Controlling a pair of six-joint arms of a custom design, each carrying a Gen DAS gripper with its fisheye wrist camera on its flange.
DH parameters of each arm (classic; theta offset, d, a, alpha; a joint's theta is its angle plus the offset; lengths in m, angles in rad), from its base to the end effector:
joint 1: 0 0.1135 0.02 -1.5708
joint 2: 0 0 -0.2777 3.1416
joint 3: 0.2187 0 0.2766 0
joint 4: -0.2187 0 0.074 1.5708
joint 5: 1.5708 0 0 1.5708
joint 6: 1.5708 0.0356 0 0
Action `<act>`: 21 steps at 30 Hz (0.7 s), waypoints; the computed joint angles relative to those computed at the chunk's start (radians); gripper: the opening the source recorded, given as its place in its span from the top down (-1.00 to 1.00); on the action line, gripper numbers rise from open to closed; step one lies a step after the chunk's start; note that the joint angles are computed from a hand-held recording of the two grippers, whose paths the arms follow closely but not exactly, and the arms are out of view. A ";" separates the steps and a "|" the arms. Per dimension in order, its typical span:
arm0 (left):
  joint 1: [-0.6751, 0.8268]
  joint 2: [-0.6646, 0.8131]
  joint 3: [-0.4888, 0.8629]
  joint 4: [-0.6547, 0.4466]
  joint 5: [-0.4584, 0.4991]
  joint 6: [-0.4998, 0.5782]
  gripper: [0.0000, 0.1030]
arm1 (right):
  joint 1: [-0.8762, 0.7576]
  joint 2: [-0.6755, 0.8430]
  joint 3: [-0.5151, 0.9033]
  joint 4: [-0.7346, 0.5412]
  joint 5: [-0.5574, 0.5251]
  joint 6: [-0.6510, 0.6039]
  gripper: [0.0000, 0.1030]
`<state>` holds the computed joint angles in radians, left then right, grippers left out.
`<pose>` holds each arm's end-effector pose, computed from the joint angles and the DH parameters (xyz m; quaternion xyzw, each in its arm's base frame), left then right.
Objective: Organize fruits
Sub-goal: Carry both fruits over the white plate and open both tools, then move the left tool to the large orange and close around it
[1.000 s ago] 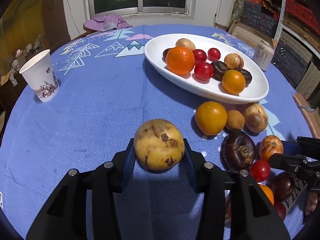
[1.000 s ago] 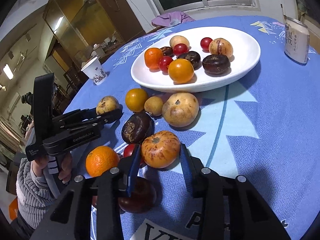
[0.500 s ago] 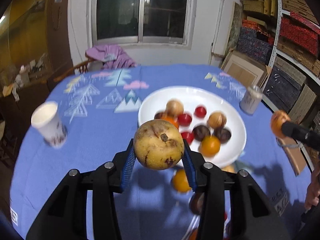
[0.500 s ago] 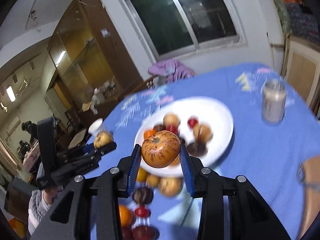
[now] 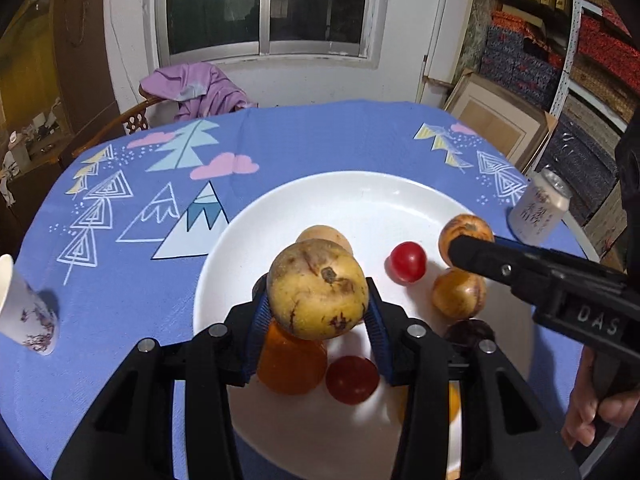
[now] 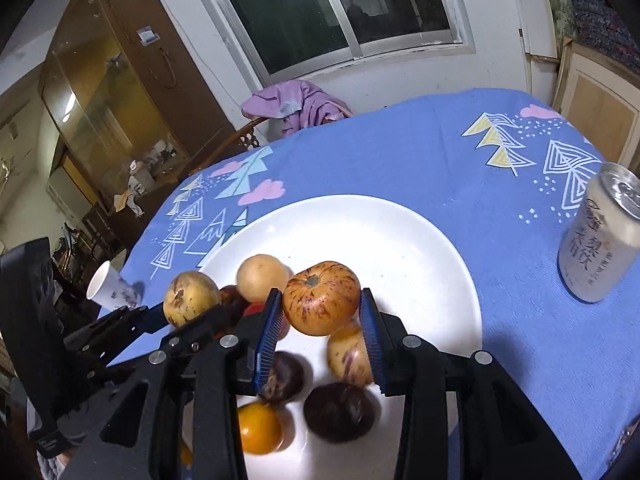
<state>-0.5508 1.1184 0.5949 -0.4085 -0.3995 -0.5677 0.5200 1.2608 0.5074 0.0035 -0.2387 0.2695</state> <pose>0.1999 -0.1066 0.1945 -0.0702 0.9300 -0.0036 0.3608 0.2152 0.1329 0.1630 -0.1609 0.8974 0.2531 0.3237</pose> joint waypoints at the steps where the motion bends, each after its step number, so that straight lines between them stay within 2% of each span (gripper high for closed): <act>1: 0.011 0.007 -0.010 0.023 0.013 0.008 0.14 | 0.002 0.014 -0.001 0.012 0.001 0.005 0.23; 2: 0.021 0.011 -0.017 0.039 0.023 0.014 0.14 | 0.005 0.020 -0.003 0.016 0.002 0.007 0.23; 4: 0.030 0.014 -0.032 0.065 0.031 0.019 -0.02 | 0.000 0.049 0.003 0.020 -0.002 0.010 0.21; 5: 0.031 0.016 -0.034 0.067 0.035 0.020 -0.35 | -0.011 0.064 0.005 0.029 -0.017 0.015 0.16; 6: 0.030 0.014 -0.038 0.067 0.031 0.018 -0.58 | -0.025 0.078 0.007 0.035 -0.042 0.023 0.05; 7: 0.024 0.006 -0.044 0.067 0.017 0.014 -0.63 | -0.043 0.091 0.014 0.034 -0.060 0.026 -0.22; 8: 0.019 -0.004 -0.048 0.064 0.004 0.013 -0.65 | -0.051 0.094 0.013 0.039 -0.062 0.032 -0.28; 11: 0.020 -0.044 -0.052 0.033 -0.010 0.007 -0.74 | -0.064 0.070 0.013 0.020 -0.059 0.037 -0.28; 14: 0.024 -0.120 -0.058 -0.017 -0.013 -0.015 -0.76 | -0.089 -0.035 -0.001 -0.019 -0.092 0.067 -0.28; 16: 0.006 -0.186 -0.052 -0.078 -0.051 -0.036 -0.81 | -0.097 -0.158 -0.009 -0.086 -0.124 0.083 -0.30; 18: -0.043 -0.259 -0.039 -0.162 -0.131 -0.074 -0.87 | -0.096 -0.317 -0.025 -0.170 -0.146 0.096 -0.53; 21: -0.136 -0.350 -0.021 -0.298 -0.227 -0.154 -0.91 | -0.079 -0.559 -0.055 -0.298 -0.147 0.108 -0.74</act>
<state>-0.6868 0.7682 0.5736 -0.7065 -0.6262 -0.7214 0.4408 0.7015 0.4526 -0.2949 -0.3856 0.3771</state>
